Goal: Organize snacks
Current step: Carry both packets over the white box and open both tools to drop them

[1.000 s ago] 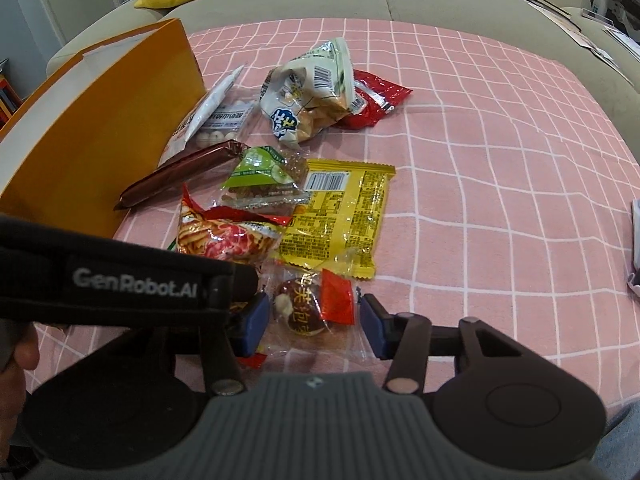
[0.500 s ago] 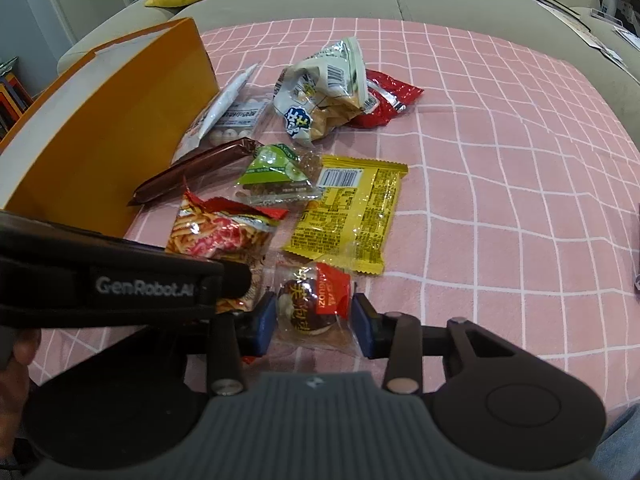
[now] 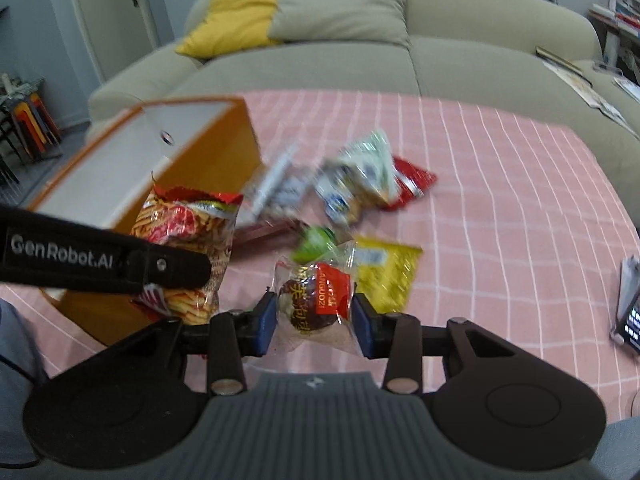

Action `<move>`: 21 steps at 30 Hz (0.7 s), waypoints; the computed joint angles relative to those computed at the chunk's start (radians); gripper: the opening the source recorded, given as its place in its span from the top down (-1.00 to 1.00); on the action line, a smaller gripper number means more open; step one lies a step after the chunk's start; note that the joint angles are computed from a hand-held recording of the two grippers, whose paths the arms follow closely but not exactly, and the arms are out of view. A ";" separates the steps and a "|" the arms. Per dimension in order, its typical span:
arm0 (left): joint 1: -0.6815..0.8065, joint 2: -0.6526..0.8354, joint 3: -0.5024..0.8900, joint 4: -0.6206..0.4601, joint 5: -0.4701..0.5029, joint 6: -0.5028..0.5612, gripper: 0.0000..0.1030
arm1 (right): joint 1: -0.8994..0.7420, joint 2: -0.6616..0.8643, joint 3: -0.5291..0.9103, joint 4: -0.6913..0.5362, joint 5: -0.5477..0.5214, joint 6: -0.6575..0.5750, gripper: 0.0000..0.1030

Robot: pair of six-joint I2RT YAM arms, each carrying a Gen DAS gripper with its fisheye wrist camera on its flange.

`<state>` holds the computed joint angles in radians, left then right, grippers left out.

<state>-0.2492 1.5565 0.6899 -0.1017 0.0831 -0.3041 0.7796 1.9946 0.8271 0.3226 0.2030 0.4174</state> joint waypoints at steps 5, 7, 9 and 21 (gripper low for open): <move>0.112 -0.126 0.016 -0.108 0.018 0.103 0.20 | 0.058 -0.044 0.057 -0.034 -0.006 -0.056 0.26; 0.171 -0.146 0.044 -0.166 0.038 0.161 0.20 | 0.077 -0.048 0.100 -0.056 -0.020 -0.097 0.26; 0.216 -0.147 0.073 -0.220 0.030 0.217 0.20 | 0.097 -0.042 0.157 -0.085 -0.027 -0.142 0.26; 0.401 0.092 0.261 -0.368 -0.027 0.456 0.20 | 0.166 0.253 0.757 -0.484 -0.116 -0.400 0.26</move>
<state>0.1514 1.6483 0.9509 -0.4698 0.0566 0.1519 0.9452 2.2478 1.5845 -0.1616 0.0868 0.0176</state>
